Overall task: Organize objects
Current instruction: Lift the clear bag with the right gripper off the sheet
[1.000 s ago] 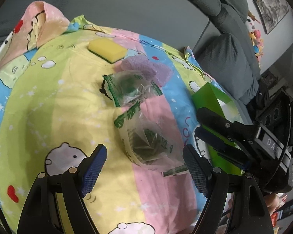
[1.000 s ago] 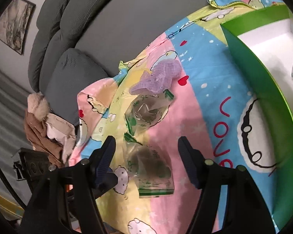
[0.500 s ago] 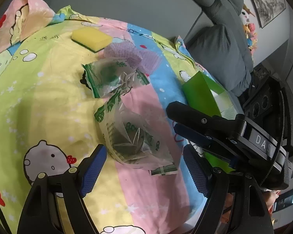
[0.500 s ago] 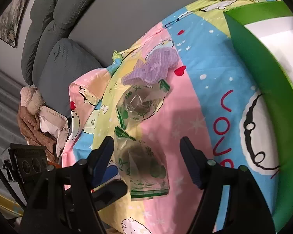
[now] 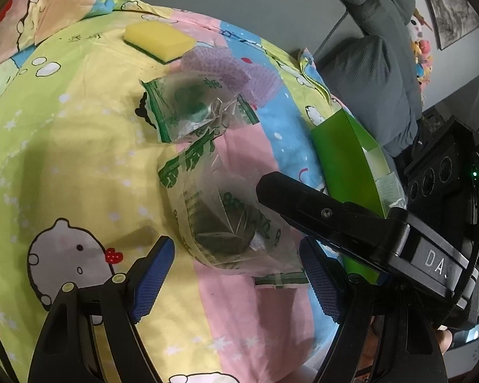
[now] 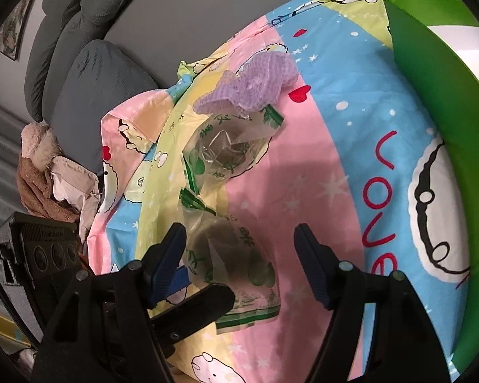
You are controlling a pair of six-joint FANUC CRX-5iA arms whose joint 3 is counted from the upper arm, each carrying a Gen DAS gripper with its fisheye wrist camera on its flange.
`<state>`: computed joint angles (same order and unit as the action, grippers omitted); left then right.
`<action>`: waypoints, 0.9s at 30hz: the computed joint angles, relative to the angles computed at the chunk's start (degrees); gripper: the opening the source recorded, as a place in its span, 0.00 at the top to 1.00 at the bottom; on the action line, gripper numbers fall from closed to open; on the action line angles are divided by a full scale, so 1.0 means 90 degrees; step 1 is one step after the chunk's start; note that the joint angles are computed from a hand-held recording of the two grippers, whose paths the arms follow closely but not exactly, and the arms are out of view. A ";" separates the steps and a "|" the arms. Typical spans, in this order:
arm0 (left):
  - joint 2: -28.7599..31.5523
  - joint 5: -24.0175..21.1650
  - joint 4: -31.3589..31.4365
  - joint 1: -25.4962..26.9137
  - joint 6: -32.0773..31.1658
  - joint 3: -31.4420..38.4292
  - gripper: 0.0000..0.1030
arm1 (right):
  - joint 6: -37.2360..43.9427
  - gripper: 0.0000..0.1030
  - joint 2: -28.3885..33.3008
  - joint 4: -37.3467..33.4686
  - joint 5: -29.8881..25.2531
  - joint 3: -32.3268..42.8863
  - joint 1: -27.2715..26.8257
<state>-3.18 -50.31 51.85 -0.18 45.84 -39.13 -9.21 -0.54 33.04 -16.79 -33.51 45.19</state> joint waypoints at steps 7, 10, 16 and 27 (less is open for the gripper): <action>0.0029 0.0014 0.0049 -0.0052 -0.0033 0.0000 0.21 | 0.0053 0.31 -0.0040 -0.0106 0.0003 -0.0023 -0.0011; 0.0028 0.0053 0.0080 -0.0077 -0.0048 -0.0011 0.21 | -0.0037 0.31 -0.0075 -0.0003 0.0002 -0.0069 -0.0020; -0.0002 0.0091 0.0115 -0.0074 -0.0019 -0.0022 0.21 | -0.0355 0.32 -0.0147 0.0328 0.0037 -0.0200 -0.0062; -0.0019 0.0068 0.0082 -0.0040 -0.0103 0.0016 0.21 | -0.1143 0.34 -0.0292 0.1321 0.0289 -0.0504 -0.0228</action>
